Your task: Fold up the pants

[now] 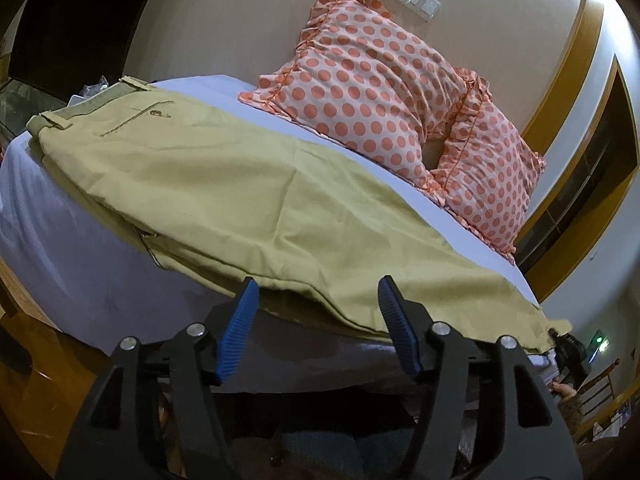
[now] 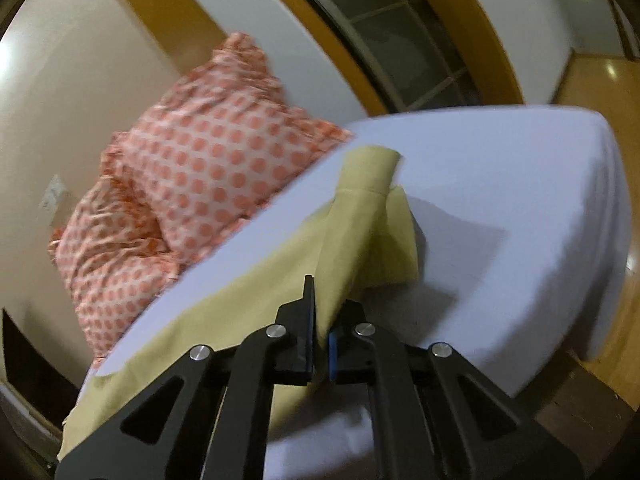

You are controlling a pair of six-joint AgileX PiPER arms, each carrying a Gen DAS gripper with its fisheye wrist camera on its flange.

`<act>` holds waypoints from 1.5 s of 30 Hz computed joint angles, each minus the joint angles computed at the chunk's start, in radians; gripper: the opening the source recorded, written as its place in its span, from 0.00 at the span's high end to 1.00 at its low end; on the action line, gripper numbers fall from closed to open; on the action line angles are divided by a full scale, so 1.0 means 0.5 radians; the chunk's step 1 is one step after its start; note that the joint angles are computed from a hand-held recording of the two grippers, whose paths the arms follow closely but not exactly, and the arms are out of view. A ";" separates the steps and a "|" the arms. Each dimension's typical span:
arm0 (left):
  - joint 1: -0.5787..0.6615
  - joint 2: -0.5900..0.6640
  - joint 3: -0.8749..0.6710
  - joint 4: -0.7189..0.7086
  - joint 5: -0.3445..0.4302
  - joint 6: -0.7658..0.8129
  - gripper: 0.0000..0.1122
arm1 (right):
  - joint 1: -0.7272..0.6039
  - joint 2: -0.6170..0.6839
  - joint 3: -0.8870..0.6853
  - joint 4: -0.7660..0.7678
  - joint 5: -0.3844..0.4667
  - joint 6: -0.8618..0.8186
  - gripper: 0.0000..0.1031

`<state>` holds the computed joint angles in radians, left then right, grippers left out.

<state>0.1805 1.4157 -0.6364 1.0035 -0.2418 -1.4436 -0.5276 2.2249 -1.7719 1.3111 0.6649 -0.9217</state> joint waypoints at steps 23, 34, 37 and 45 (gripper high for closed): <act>0.344 0.148 0.017 0.065 -0.046 -0.166 0.27 | 1.197 -0.108 -0.322 -0.596 0.814 -0.128 0.11; 0.337 0.200 -0.171 0.450 0.087 -0.695 0.26 | 1.261 -0.068 -0.342 -0.635 0.868 0.003 0.09; 0.355 0.167 -0.191 0.326 0.133 -0.553 0.26 | 1.278 -0.056 -0.334 -0.648 0.871 0.016 0.08; 0.752 0.378 -0.419 0.633 -0.132 -0.933 0.35 | 1.265 -0.032 -0.319 -0.618 0.892 0.038 0.08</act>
